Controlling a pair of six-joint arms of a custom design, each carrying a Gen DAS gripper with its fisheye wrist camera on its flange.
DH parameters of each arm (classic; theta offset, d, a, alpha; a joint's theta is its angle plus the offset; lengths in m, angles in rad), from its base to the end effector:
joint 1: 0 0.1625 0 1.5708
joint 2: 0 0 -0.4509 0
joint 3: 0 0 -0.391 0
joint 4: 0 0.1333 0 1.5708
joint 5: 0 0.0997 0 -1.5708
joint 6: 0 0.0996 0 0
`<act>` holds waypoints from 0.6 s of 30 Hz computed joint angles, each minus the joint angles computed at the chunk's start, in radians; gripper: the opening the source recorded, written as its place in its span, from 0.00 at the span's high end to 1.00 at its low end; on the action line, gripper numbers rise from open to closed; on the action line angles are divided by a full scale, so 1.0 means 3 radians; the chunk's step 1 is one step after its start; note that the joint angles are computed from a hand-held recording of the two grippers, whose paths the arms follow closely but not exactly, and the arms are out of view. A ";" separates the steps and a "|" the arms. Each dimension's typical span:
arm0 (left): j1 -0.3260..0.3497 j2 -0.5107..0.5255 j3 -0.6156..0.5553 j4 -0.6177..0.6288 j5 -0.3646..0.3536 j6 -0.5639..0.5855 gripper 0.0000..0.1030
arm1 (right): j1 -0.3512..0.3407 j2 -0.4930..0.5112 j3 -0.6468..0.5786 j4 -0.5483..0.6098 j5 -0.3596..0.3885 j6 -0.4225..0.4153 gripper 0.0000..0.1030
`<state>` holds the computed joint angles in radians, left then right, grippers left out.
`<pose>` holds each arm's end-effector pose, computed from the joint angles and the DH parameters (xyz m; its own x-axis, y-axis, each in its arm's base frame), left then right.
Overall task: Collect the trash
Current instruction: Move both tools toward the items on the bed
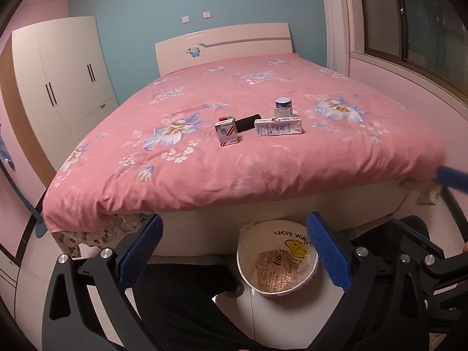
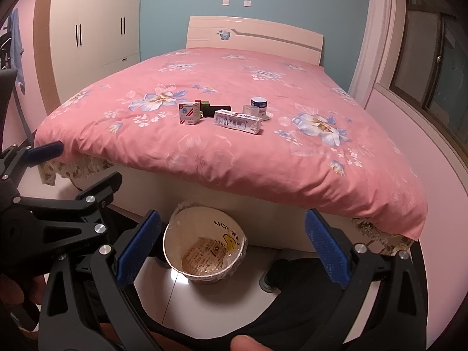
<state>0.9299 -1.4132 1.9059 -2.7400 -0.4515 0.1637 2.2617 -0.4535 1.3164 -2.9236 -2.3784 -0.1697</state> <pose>-0.1324 -0.5503 0.4514 -0.6014 -0.0863 -0.7943 0.5719 0.6477 -0.5034 0.5443 -0.5620 0.0492 -0.6437 -0.2907 0.7079 -0.6808 0.6401 -0.3561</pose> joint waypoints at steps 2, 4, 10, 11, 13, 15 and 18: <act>0.0041 0.0031 -0.0052 0.0005 -0.0045 0.0022 0.03 | -0.0019 -0.0008 -0.0010 -0.0018 0.0064 -0.0030 0.06; 0.0085 0.0052 -0.0118 0.0053 -0.0097 0.0000 0.03 | -0.0034 -0.0016 -0.0014 -0.0050 0.0117 -0.0076 0.06; 0.0214 0.0115 -0.0294 0.0041 -0.0232 0.0115 0.03 | -0.0107 -0.0049 -0.0047 -0.0139 0.0317 -0.0387 0.06; 0.0241 0.0127 -0.0338 0.0071 -0.0281 0.0151 0.03 | -0.0136 -0.0071 -0.0044 -0.0138 0.0415 -0.0492 0.06; 0.0290 0.0132 -0.0414 0.0136 -0.0416 0.0169 0.03 | -0.0175 -0.0084 -0.0051 -0.0174 0.0578 -0.0673 0.06; 0.0334 0.0159 -0.0492 0.0163 -0.0510 0.0242 0.03 | -0.0224 -0.0125 -0.0047 -0.0097 0.0795 -0.0835 0.06; 0.0391 0.0228 -0.0600 0.0099 -0.0595 0.0419 0.03 | -0.0304 -0.0169 -0.0074 0.0072 0.1140 -0.1124 0.06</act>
<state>1.0473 -1.3446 1.7259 -2.7103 -0.6299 0.2893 2.1705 -0.5042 1.2943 -2.9021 -2.0364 -0.5070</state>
